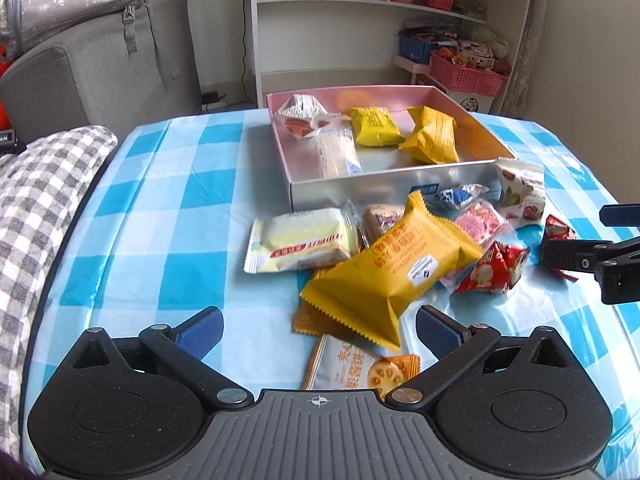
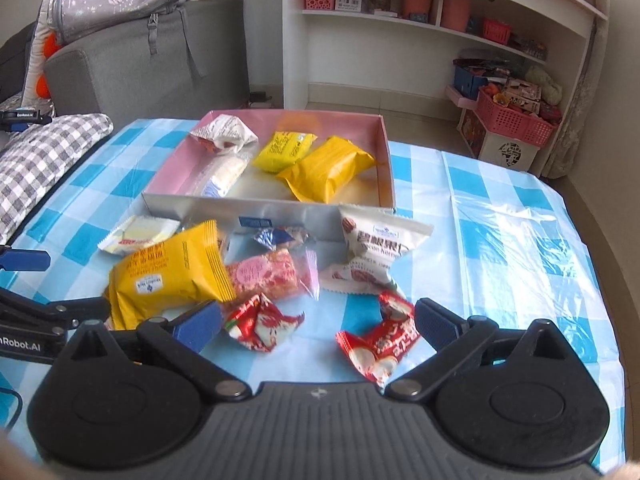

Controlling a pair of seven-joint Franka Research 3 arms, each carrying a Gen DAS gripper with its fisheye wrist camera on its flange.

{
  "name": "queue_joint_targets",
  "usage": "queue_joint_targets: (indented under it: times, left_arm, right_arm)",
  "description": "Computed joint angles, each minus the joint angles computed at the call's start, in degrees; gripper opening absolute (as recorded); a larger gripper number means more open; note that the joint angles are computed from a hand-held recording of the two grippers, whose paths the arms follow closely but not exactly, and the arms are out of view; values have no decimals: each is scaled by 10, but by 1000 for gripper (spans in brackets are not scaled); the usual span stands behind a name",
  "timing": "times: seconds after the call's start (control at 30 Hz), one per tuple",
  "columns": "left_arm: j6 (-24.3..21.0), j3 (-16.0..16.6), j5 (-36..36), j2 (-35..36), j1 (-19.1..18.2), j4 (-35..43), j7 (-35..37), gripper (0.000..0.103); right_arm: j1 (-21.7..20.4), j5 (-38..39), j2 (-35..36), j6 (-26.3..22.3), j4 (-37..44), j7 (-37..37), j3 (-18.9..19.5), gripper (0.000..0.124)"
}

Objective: Organize snacks
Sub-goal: 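Withdraw both tools from the box back over the snack pile, then grasp orange biscuit packet with left tool while right tool grasps red candy wrapper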

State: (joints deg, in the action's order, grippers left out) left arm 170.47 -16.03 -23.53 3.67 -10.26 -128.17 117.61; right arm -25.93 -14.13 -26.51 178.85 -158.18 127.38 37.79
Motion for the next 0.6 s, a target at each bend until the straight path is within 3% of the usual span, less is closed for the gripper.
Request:
queue_joint_targets:
  times: [0.17, 0.33, 0.6]
  left_arm:
    - [3, -21, -119, -6, 8, -23, 127, 103]
    - [7, -24, -249, -12, -10, -37, 275, 103]
    - [13, -21, -323, -7, -34, -39, 376, 101]
  right_arm:
    - [-4, 2, -13, 16, -33, -12, 0, 103]
    - [-9, 29, -24, 50, -70, -38, 1, 103]
    - [-97, 75, 2, 91, -72, -74, 86, 103]
